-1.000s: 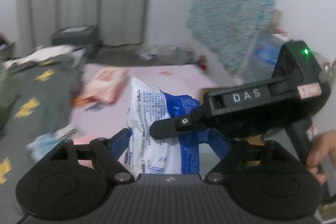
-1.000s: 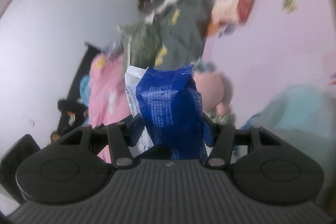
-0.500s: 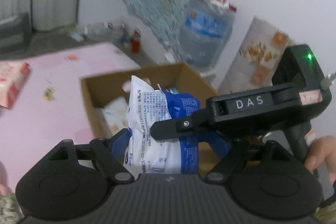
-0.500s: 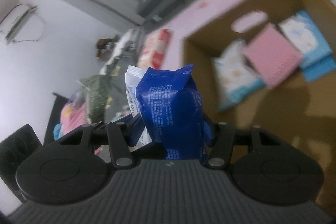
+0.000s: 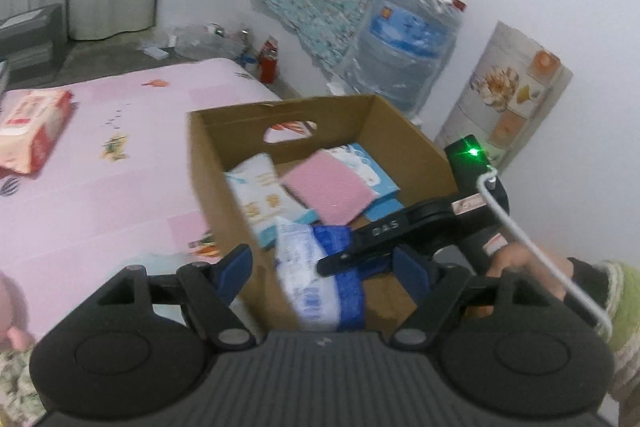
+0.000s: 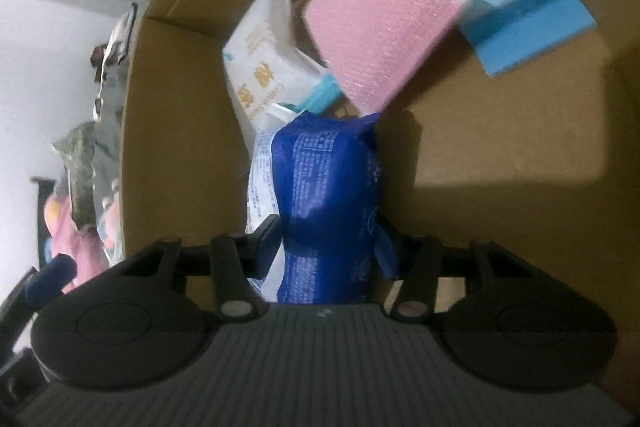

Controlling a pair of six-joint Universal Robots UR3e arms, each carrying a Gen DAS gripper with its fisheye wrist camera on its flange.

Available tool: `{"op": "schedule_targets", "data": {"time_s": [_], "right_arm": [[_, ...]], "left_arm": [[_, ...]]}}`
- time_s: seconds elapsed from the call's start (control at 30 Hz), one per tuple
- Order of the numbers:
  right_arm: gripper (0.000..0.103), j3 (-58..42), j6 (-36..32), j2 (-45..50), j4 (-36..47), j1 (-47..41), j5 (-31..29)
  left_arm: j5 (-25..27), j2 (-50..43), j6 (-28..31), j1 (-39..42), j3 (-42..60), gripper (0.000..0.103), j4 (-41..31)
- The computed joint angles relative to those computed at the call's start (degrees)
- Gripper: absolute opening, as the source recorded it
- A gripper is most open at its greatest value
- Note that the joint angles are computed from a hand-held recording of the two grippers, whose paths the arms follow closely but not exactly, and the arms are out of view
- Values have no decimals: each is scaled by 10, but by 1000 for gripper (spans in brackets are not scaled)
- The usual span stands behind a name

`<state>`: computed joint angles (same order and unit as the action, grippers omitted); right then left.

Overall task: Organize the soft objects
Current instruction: 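Carry the blue packet into the cardboard box and release it, then move the right tool back to the pink plush pig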

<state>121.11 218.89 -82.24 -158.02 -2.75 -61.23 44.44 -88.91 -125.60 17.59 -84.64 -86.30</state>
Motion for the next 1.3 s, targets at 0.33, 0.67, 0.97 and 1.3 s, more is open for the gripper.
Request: {"op": "schedule_targets", "data": {"time_s": [0.33, 0.67, 0.97, 1.3], "right_arm": [[52, -112, -40, 98, 1, 61, -46], [53, -143, -49, 43, 10, 124, -170], [53, -180, 3, 37, 13, 147, -197], [56, -400, -9, 106, 85, 235, -236]], "left_arm": [[-29, 40, 84, 142, -16, 79, -96], [-55, 73, 140, 293, -80, 81, -80], [-68, 66, 154, 378, -95, 81, -55], [-81, 31, 142, 394, -99, 81, -12]]}}
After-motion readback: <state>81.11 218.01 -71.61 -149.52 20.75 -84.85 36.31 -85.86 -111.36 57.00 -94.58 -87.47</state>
